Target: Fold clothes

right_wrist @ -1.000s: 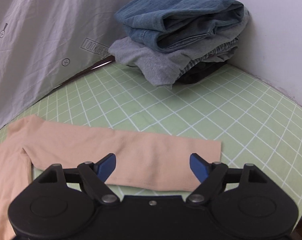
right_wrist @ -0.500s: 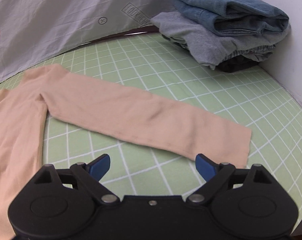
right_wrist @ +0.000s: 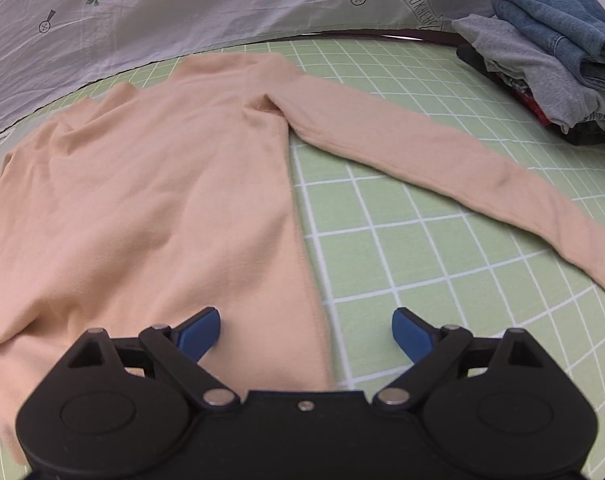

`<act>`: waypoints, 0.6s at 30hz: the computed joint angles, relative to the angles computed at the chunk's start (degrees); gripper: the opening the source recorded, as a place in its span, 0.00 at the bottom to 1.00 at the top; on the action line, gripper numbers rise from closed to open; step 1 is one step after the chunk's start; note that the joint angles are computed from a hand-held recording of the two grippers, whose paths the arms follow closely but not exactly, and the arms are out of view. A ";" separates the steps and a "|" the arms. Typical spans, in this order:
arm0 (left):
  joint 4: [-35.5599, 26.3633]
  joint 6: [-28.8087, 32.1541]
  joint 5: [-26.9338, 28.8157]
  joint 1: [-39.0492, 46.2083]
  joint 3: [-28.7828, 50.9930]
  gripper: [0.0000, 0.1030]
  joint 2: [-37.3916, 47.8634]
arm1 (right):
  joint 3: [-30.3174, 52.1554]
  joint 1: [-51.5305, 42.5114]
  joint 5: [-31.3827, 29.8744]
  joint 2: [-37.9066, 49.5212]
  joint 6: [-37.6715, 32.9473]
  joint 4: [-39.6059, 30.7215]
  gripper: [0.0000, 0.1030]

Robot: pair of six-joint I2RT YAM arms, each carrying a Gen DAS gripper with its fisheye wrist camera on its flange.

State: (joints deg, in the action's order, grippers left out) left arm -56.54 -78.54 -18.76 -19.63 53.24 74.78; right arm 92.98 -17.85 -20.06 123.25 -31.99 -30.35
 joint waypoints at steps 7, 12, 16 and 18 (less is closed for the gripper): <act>9.11 3.81 5.16 8.76 -9.68 0.94 -8.46 | -5.50 2.27 5.86 -3.11 6.03 5.37 0.99; 17.44 8.69 9.70 13.46 -11.49 0.85 -5.77 | -6.59 3.09 8.46 -4.01 6.70 6.01 1.00; 20.43 9.51 8.74 12.08 -10.11 0.77 -0.83 | -10.24 4.19 12.15 -6.49 2.17 9.80 1.00; 20.23 10.04 6.41 10.75 -8.84 0.72 1.15 | -10.35 3.81 12.37 -6.74 0.99 9.73 1.00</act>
